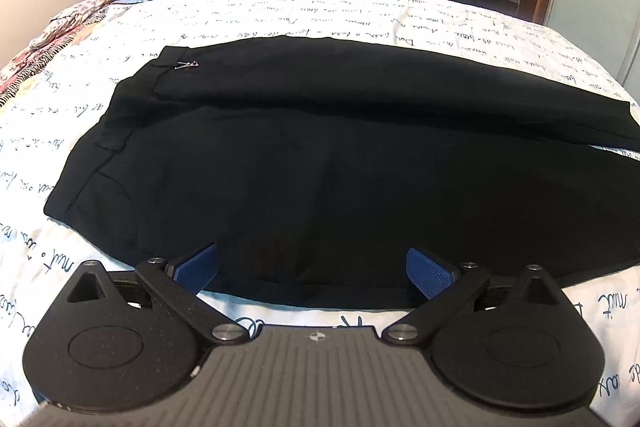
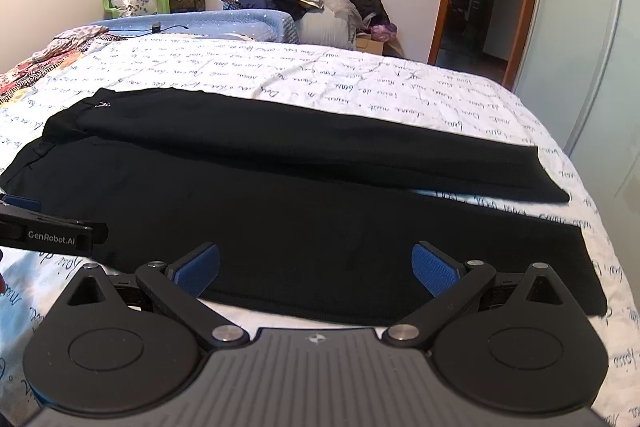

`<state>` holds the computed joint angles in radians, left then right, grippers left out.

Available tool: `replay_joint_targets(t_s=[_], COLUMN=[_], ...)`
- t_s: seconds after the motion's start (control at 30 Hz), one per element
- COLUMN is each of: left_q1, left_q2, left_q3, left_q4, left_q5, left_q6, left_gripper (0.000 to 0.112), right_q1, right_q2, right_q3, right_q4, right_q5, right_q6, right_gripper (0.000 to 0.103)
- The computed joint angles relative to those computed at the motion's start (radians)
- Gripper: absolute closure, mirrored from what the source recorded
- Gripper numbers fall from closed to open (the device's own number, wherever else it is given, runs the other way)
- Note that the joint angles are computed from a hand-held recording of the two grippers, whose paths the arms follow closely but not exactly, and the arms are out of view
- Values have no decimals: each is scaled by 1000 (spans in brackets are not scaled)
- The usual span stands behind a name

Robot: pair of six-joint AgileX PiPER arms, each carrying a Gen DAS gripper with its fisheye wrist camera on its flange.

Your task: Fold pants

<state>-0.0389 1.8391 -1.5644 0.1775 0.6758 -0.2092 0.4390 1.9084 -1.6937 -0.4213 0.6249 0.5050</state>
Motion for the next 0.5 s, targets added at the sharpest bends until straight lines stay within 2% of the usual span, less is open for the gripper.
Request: replay_joint_targets(t_s=[0.23,0.3,0.33,0.37,0.43,0.5], left_q1=[21,48,80,117,223,342], left_q2=[33,40,43,57,131,233], left_q3=[-38,-68,-89,-135,-320,-520], left_q4=[-28,-100,-187,-287,-487,-687], left_q5=[21,30,35,59,196,307], left_q6=[31,123,214,314,478,577], left_gripper=[12,13,13,13,11,11], right_q1=[-20,-44,-60,-84,-135,-187], right_q2=[43,51,56,70,100,157], right_q3=[-65,-90,-107,-145,-229,-361], right_q4=[127,242,316,416,610,764], right_q5=[10,6,9,25,77,161], right_q6=[-137,-241,-309,-402,-579,-698], right_gripper=[0,0,0,0,0,0])
